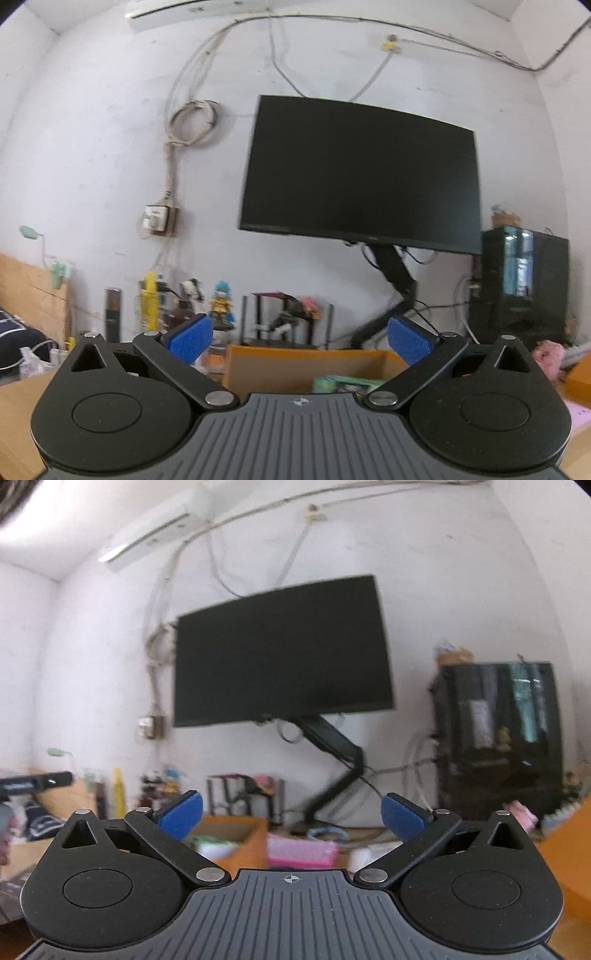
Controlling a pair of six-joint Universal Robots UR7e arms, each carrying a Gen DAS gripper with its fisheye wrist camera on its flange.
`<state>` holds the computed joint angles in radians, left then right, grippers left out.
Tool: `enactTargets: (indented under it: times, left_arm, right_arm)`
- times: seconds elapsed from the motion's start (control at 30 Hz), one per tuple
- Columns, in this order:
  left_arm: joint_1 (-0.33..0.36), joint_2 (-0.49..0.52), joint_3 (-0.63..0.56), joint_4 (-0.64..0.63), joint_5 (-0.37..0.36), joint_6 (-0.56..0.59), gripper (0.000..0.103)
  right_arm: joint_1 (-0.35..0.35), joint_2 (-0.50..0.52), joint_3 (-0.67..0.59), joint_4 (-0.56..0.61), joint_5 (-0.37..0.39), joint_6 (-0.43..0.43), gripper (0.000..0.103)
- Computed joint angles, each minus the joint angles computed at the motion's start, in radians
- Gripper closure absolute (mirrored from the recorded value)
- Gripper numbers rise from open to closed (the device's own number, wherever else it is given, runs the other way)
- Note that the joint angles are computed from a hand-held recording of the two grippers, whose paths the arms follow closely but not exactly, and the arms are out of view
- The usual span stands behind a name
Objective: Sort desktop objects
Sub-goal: 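Move both tools toward the tissue box on the pink pad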
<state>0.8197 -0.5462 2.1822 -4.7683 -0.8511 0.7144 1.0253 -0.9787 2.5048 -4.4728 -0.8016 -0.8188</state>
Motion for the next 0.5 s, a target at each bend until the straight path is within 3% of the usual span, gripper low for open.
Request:
enactTargets:
  times: [0.13,0.2,0.4,0.5]
  left_arm:
    - [0.011,0.023,0.004,0.038,-0.024,-0.048,0.000]
    - [0.016,0.024,0.015,0.062,-0.040,-0.092,0.000]
    - [0.018,0.036,0.017,0.078,-0.044,-0.073,0.000]
    - [0.020,0.034,0.020,0.094,-0.040,-0.083,0.000]
  right_arm:
    - [0.033,0.116,-0.067,-0.102,-0.185,0.008,0.000]
    - [0.058,0.146,-0.091,-0.096,-0.270,0.005,0.000]
    - [0.098,0.142,-0.134,0.015,-0.429,0.113,0.000]
    - [0.098,0.146,-0.147,0.027,-0.463,0.125,0.000]
